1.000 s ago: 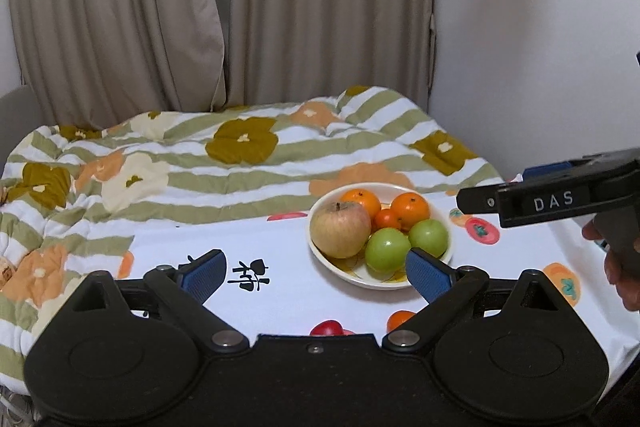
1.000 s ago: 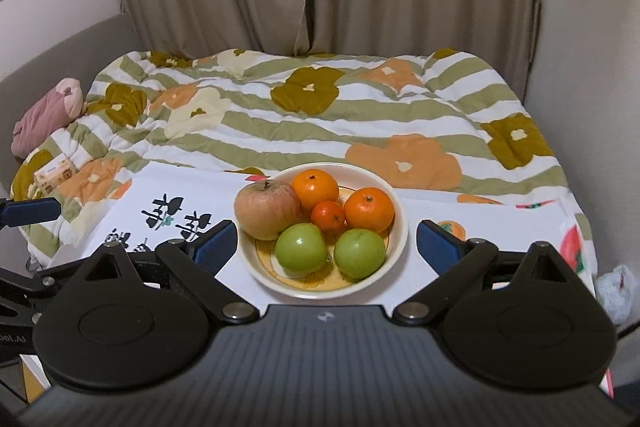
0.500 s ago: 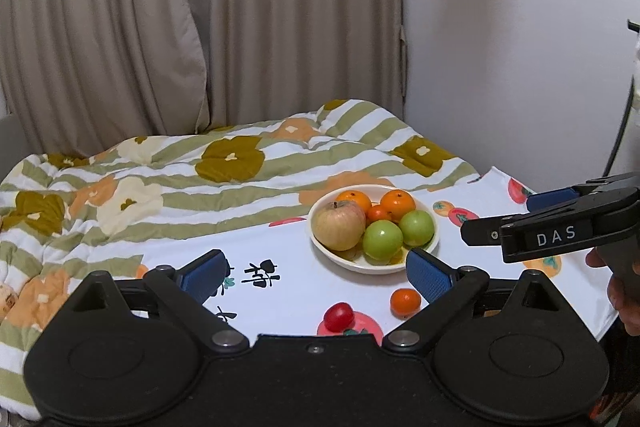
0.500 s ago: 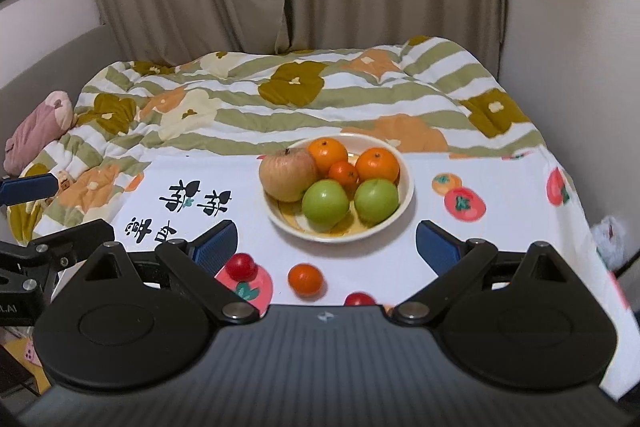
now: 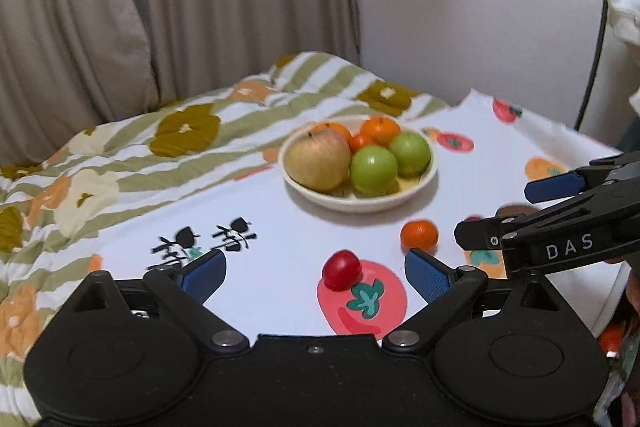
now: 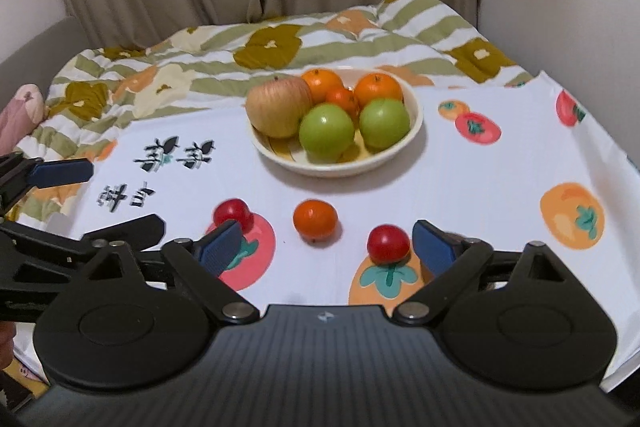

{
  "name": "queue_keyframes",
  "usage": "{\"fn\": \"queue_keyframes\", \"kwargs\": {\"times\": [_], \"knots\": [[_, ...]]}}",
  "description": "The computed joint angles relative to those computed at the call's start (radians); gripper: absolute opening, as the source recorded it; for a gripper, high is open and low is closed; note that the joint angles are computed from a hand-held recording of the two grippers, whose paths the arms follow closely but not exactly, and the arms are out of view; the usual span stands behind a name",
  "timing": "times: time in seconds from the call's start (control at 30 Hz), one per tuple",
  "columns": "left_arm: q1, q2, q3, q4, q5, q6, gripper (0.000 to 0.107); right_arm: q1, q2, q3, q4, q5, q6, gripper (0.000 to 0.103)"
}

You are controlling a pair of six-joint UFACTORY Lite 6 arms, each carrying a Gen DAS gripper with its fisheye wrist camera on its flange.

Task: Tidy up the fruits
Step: 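Grasp a red cherry tomato with the left gripper while the right gripper grasps a mandarin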

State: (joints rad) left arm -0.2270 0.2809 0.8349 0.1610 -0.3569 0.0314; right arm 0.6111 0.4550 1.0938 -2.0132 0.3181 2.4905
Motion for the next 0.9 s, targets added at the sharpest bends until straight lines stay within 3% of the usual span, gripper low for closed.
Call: {"fn": "queue_keyframes", "kwargs": {"times": [0.27, 0.37, 0.6, 0.8, 0.83, 0.9], "knots": [[0.033, 0.257, 0.208, 0.197, 0.013, -0.102, 0.083, -0.03, 0.165, 0.129, -0.034, 0.005, 0.077, 0.097], [0.039, 0.323, 0.28, 0.306, 0.034, -0.187, 0.077, -0.039, 0.201, 0.176, 0.007, -0.008, 0.023, 0.097], [0.025, 0.435, 0.414, 0.458, 0.103, -0.321, 0.065, -0.048, 0.282, 0.282, 0.143, -0.05, -0.139, 0.082], [0.031, 0.478, 0.47, 0.624, 0.109, -0.482, 0.047, -0.039, 0.337, 0.36, 0.239, -0.053, -0.265, 0.078], [0.033, 0.483, 0.481, 0.686, 0.11, -0.544, 0.038, -0.039, 0.344, 0.372, 0.263, -0.056, -0.293, 0.078], [0.029, 0.487, 0.487, 0.692, 0.111, -0.545, 0.036, -0.038, 0.358, 0.397, 0.315, -0.062, -0.356, 0.076]]}}
